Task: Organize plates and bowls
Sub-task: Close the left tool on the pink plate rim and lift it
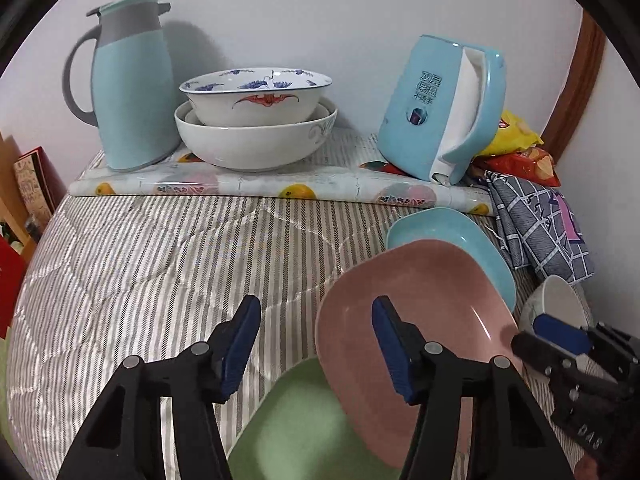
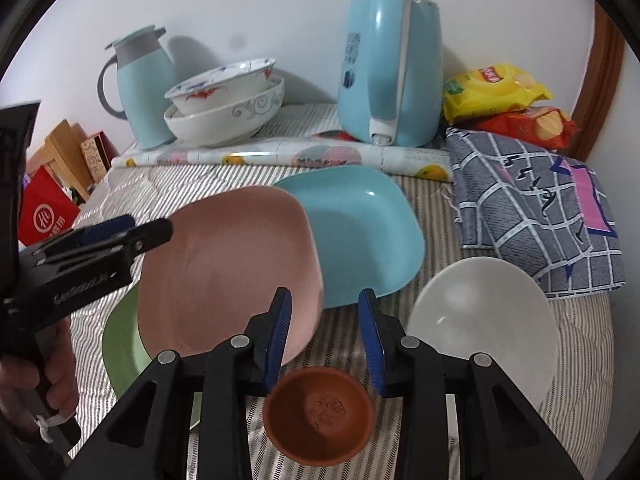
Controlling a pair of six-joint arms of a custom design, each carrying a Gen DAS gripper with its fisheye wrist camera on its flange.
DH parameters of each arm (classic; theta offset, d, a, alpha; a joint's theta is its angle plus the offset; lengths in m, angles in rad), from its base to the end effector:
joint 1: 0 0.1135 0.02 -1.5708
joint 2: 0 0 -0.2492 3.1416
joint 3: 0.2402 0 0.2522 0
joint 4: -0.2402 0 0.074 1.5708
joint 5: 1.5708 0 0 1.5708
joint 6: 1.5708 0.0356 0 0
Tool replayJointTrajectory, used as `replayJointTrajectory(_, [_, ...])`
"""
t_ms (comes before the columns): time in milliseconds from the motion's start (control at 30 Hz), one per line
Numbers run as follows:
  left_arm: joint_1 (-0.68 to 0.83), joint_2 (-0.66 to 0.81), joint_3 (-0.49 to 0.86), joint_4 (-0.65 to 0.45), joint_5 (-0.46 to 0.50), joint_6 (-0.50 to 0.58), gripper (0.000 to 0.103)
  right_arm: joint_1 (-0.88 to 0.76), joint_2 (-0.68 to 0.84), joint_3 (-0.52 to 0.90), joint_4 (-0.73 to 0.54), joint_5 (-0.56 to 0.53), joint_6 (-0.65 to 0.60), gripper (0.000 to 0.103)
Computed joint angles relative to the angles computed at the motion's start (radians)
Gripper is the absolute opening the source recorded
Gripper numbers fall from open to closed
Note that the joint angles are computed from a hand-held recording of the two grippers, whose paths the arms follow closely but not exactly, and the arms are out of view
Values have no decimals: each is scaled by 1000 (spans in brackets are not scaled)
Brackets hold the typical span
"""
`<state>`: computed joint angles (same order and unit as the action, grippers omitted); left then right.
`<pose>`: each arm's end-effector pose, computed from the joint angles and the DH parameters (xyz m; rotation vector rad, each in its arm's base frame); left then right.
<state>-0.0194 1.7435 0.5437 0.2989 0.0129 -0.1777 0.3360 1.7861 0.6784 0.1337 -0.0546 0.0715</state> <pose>0.2755 -0.0058 0.0665 -0.1901 2.4670 -0.1006 0.2806 0.1001 0.0740 -0.3587 2.5334 0.2276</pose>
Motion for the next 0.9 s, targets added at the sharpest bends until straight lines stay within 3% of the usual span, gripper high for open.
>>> replayJointTrajectory(100, [14, 33, 25, 5, 28, 6, 51, 14, 28, 24, -13, 12, 0, 34])
replayJointTrajectory(233, [11, 83, 66, 5, 46, 23, 44, 24, 58, 50, -29, 50, -10, 26])
replayJointTrajectory(400, [7, 136, 111, -10, 90, 41, 36, 14, 89, 78, -52, 40, -6, 26])
replayJointTrajectory(533, [13, 159, 126, -11, 107, 35, 22, 21, 121, 104, -63, 47, -9, 18])
replayJointTrajectory(667, [26, 154, 110, 8, 136, 38, 18, 29, 133, 107, -44, 60, -10, 8])
replayJointTrajectory(900, [40, 110, 62, 12, 141, 38, 13, 27, 141, 107, -14, 79, 0, 6])
